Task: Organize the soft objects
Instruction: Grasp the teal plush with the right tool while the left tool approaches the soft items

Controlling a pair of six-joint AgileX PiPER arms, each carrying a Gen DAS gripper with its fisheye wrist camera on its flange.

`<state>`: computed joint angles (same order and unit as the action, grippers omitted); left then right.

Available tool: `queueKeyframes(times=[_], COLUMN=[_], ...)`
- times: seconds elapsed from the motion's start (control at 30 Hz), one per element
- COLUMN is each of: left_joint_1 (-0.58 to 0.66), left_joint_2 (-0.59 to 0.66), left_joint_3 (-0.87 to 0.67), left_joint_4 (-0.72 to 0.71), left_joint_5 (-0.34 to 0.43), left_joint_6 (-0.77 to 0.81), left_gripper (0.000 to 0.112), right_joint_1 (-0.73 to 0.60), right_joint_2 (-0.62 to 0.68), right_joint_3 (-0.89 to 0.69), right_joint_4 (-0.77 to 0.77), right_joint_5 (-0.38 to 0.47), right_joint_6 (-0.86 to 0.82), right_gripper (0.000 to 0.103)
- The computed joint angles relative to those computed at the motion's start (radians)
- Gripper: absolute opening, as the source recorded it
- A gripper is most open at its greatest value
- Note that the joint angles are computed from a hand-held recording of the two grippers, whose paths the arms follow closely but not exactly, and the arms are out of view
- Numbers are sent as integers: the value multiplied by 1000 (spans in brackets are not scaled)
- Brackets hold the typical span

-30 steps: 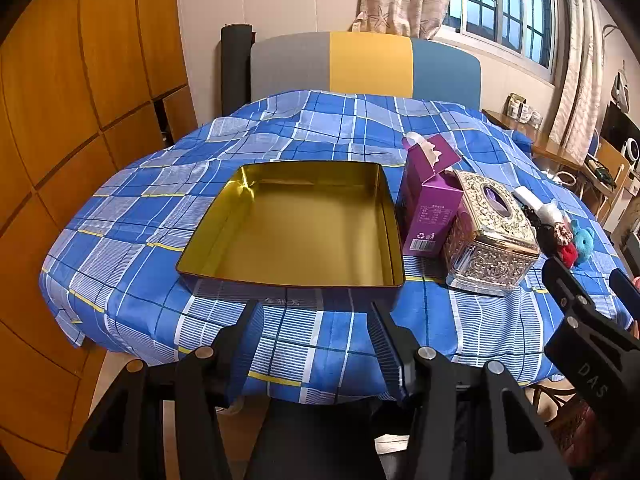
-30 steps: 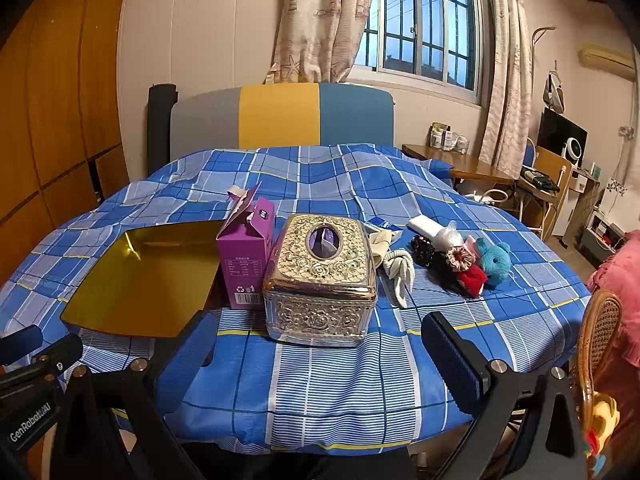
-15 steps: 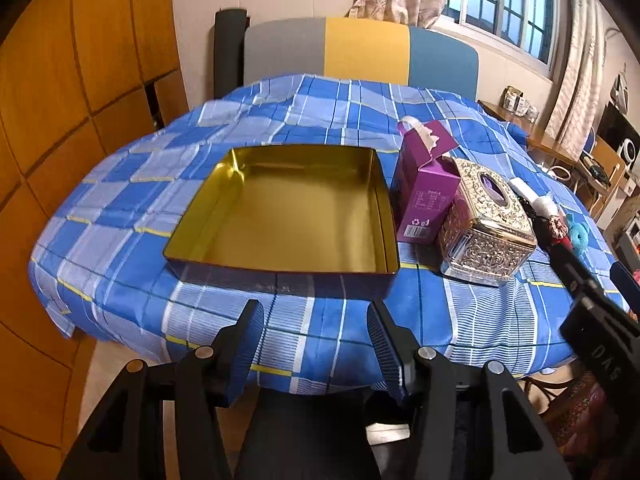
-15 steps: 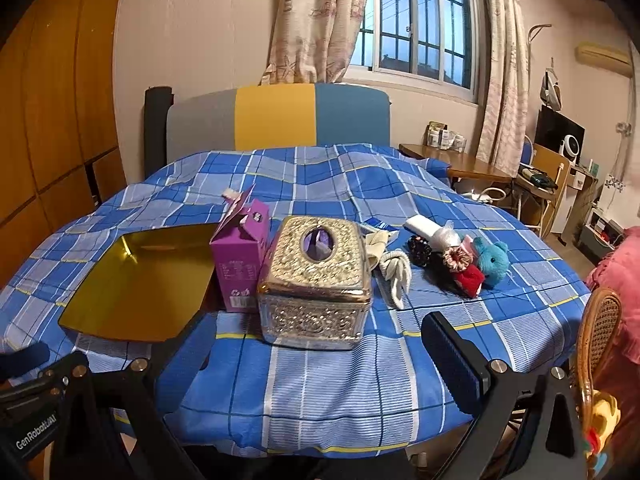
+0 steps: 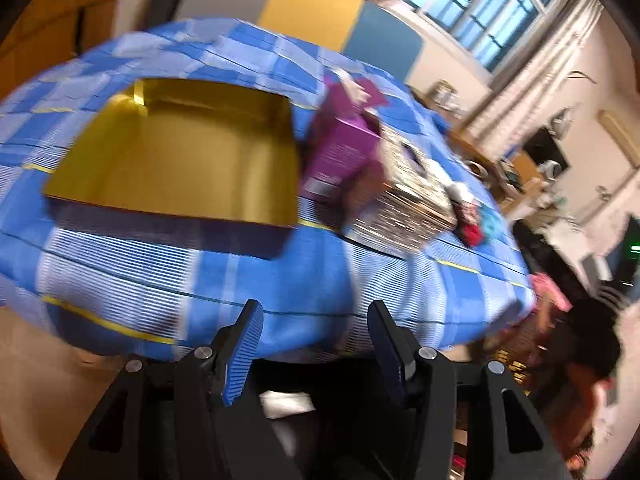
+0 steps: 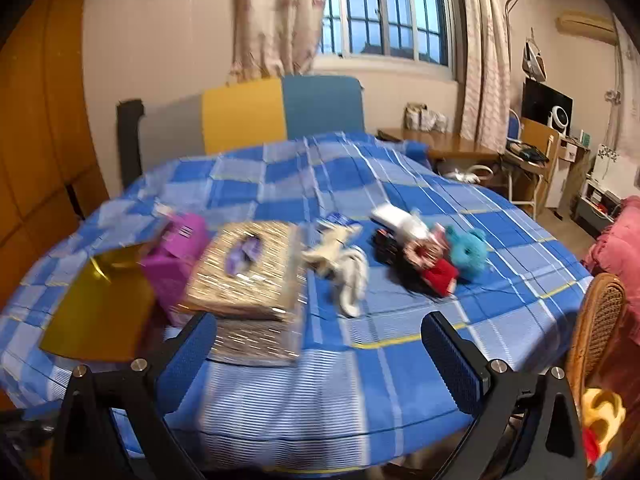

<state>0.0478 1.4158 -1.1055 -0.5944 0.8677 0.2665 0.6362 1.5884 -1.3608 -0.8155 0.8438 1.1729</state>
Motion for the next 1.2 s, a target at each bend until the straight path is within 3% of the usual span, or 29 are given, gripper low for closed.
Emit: queueKeyframes(times=[0.23,0.33,0.5,0.63,0.93,1.17,1.2], left_joint_1=[-76,-124,-187,-217,-304,-379,-395], left_joint_2=[119,157,208,229,279,348,367], left_joint_3=[-78,-113,-174,-225,-330,-435,-458], left_joint_4=[-29,-4,18,18,87,136,141], left_joint_5=[88,108,137,130,96,103,103], left_joint_6=[53,64,70,75,14,-30,-43], left_gripper=[56,63,65,65,64,64,64], right_joint_1=[-262,-334,-520,-627,-796,-869,-867], right_joint_2=[-11,0,55,146,489,758,783], right_joint_3=[103,112,45,-76,-546,-934,-973], right_joint_4=[234,259,482,519,762,985,984], right_joint_5=[-155,-185,-233,-213,-51,219,253], right_joint_6=[-223,-307,-575,-636,-949,-1088,-1086], right_gripper=[102,92,86,86,86,86,77])
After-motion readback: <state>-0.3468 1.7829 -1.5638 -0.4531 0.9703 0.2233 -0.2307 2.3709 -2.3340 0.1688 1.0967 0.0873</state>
